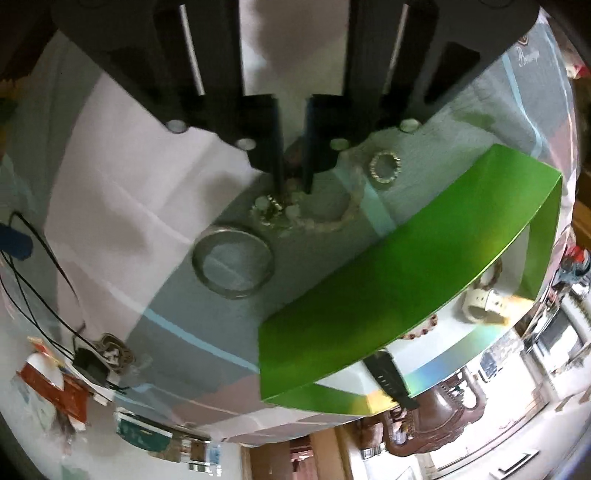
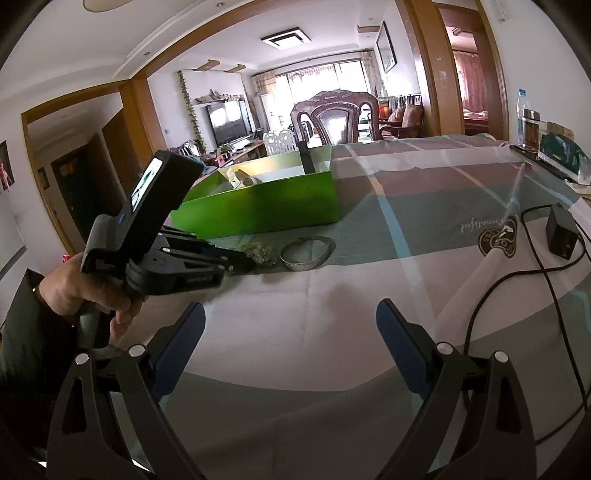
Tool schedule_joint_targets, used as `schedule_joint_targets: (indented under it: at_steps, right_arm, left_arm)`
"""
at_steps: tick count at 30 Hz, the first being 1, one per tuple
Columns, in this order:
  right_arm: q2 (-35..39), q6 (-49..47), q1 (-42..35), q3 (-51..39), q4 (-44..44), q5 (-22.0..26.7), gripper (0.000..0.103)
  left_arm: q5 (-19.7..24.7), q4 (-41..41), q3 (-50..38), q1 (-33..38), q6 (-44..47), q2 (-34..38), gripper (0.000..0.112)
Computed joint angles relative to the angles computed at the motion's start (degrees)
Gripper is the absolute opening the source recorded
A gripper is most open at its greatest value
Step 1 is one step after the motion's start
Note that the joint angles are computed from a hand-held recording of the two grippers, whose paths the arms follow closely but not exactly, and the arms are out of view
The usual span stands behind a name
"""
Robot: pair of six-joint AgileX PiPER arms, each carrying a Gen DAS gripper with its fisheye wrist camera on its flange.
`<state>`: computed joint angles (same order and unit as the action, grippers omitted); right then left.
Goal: Organize jewelry
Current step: 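Move the left tool toward the pink bead bracelet while the right tool approaches the green crystal piece, then grasp the pink bead bracelet with the left tool while the right tool grasps the green crystal piece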
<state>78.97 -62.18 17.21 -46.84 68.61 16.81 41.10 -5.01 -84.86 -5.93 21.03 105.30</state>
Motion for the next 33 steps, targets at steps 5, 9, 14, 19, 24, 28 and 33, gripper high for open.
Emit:
schedule_joint_targets:
  at_steps: [5,9,14,19,24,28,33]
  right_arm:
    - [0.2,0.9,-0.1,-0.4,-1.5,0.1,0.092]
    - [1.0,4.2,0.3,-2.7,-7.3,0.8,0.092]
    - [5.2,20.4,4.2,-12.6,-31.9,3.6,0.092]
    - [17.4,25.4,7.1,-28.3,-42.2,10.9,0.085]
    - [32.2,30.6,7.8,-46.5,-47.6,20.8,0.07]
    - [37.7,31.9,8.3,-54.4,-48.3,26.5,0.059]
    - [41.5,34.3,9.2,-60.3,-49.6,30.8,0.05]
  left_arm:
    - [-4.6,-8.6,5.1,3.2,3.4,-3.1,0.008]
    - [-10.6,-28.7,15.0,8.6,17.4,-12.3,0.008]
    - [-7.1,-51.3,26.3,18.0,33.6,-27.2,0.008]
    - [-3.6,-51.2,33.3,25.3,30.1,-37.4,0.008]
    - [-0.2,-50.2,38.4,33.0,30.5,-41.0,0.008]
    - [1.8,-50.0,40.1,36.3,32.0,-42.6,0.008]
    - [3.2,-52.1,41.1,37.8,34.4,-43.0,0.008]
